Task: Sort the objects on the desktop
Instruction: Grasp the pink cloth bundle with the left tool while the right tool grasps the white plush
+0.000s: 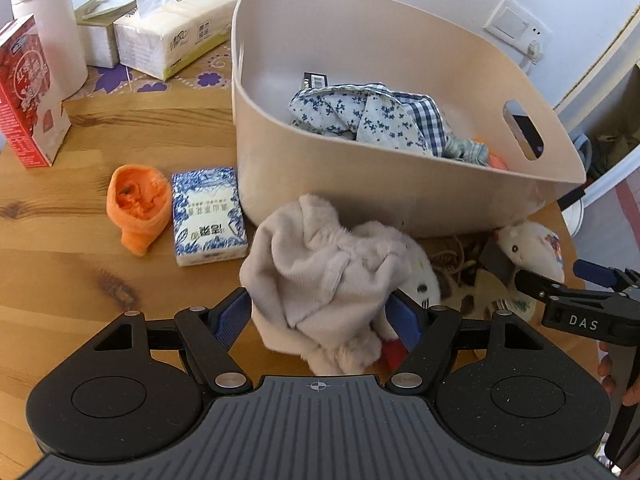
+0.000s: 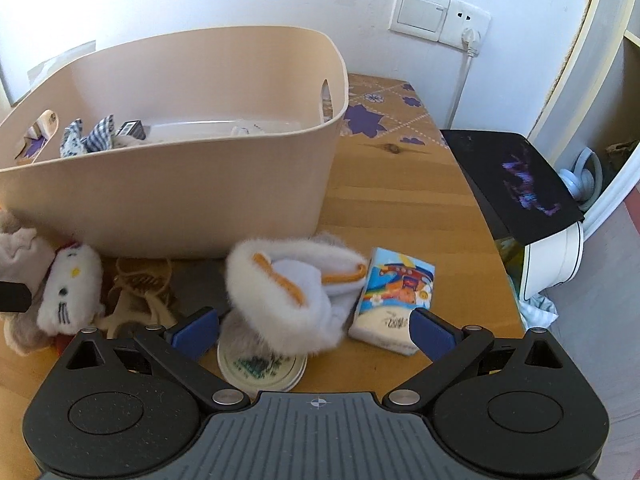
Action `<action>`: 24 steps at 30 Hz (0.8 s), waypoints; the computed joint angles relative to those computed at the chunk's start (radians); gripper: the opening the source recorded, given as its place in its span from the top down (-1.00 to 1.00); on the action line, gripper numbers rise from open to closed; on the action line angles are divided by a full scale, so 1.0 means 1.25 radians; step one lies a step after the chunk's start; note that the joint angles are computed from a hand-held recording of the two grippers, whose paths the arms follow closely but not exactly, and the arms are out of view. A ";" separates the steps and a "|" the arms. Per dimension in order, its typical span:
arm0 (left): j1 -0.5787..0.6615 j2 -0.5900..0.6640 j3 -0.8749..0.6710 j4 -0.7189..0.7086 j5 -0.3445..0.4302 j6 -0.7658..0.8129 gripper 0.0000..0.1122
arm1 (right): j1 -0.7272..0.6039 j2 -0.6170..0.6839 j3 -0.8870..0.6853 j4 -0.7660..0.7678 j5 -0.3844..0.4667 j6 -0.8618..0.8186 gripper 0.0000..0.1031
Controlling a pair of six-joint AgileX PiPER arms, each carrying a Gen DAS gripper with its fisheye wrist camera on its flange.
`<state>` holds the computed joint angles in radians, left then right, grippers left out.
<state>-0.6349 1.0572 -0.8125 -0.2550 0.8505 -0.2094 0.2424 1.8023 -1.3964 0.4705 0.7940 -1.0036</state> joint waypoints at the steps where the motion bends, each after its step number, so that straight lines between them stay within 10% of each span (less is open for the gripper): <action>1: -0.001 0.007 -0.001 0.000 -0.004 -0.004 -0.34 | 0.001 0.007 -0.006 0.004 0.002 -0.003 -1.00; 6: 0.017 0.025 0.006 -0.024 -0.030 -0.020 -0.33 | 0.007 0.025 -0.017 0.020 0.002 -0.025 -0.93; 14: 0.089 0.042 0.017 -0.136 -0.027 0.047 0.21 | 0.016 0.059 -0.072 0.005 0.053 0.002 0.42; 24: 0.018 -0.005 0.017 0.015 -0.040 -0.117 0.54 | 0.004 0.028 -0.048 0.026 0.084 -0.031 0.74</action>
<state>-0.6129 1.0515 -0.7911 -0.2366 0.8003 -0.3553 0.2476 1.8368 -1.4565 0.5036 0.8993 -1.0418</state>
